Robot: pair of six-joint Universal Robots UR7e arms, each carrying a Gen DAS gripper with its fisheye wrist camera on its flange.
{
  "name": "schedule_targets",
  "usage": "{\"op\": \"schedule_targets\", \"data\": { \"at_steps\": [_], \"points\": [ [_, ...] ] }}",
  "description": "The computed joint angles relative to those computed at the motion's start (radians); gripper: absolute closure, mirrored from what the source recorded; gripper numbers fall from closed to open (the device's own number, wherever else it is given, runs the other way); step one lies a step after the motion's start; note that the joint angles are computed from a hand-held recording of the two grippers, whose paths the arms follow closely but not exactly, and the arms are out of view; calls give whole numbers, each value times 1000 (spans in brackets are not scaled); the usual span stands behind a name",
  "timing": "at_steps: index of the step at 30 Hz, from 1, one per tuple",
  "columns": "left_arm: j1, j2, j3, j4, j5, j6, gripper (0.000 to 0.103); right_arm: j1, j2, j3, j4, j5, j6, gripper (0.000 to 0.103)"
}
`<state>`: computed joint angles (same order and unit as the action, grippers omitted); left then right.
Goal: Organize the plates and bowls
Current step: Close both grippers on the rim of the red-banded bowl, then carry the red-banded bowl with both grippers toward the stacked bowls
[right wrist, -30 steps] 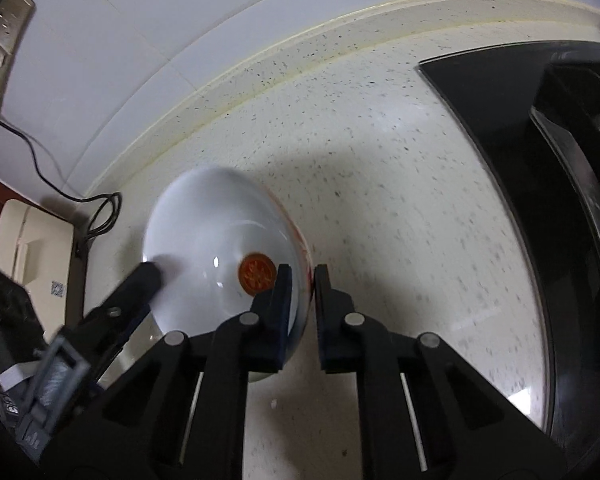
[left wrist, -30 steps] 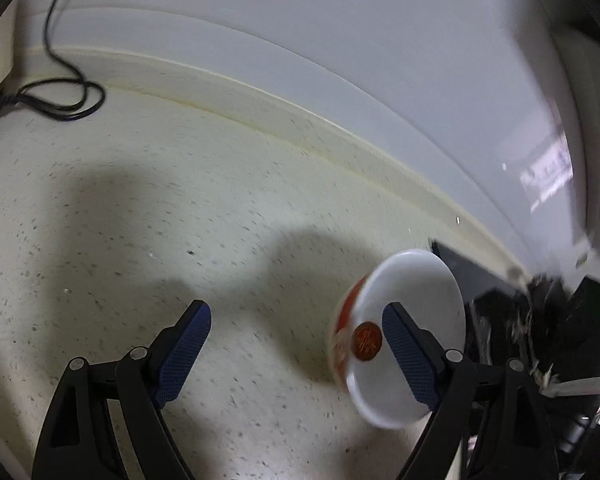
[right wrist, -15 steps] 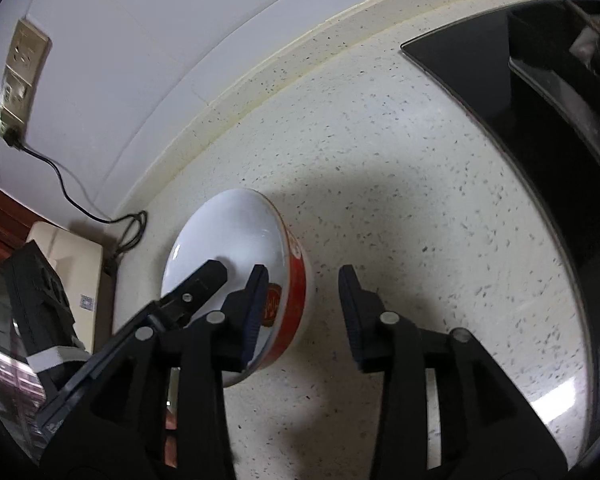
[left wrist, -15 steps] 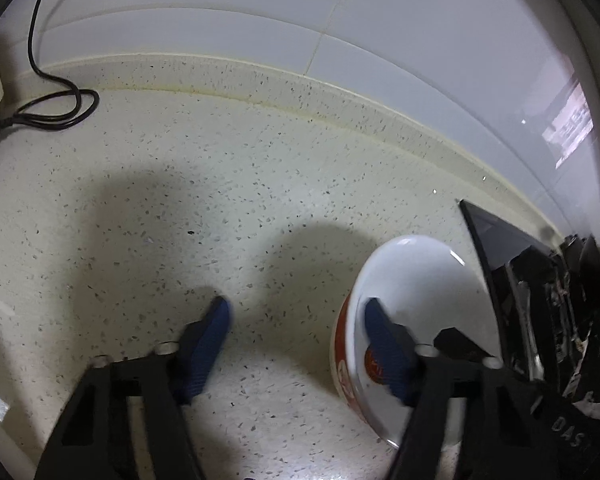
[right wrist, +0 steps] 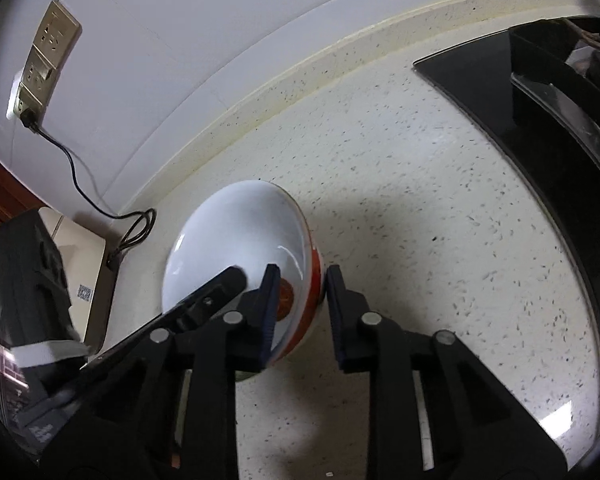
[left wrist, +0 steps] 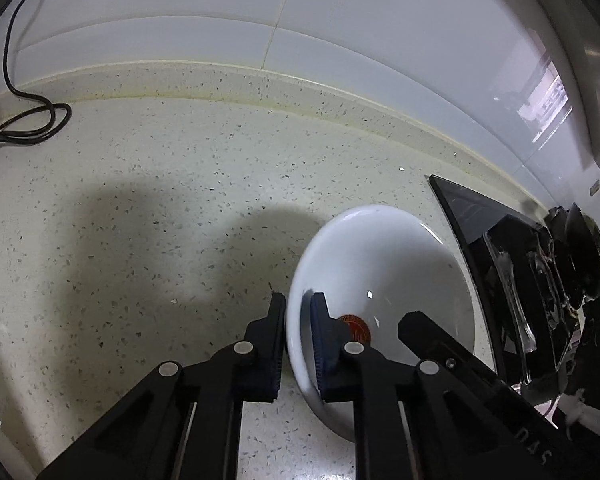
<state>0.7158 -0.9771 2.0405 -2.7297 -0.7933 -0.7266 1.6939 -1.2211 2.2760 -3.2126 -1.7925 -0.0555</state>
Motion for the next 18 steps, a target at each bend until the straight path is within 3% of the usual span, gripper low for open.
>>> {"op": "schedule_targets", "data": {
  "at_steps": [7,15,18],
  "points": [
    [-6,3,26,-55,11,31,90,-8,21,37,-126,8,-1,80],
    [-18,21,58,-137,24,61,89,33,70,61,-310,-85,-30,82],
    [-21,27,70,-171,25,67,89,34,71,87,-388,-80,-34,85]
  ]
}}
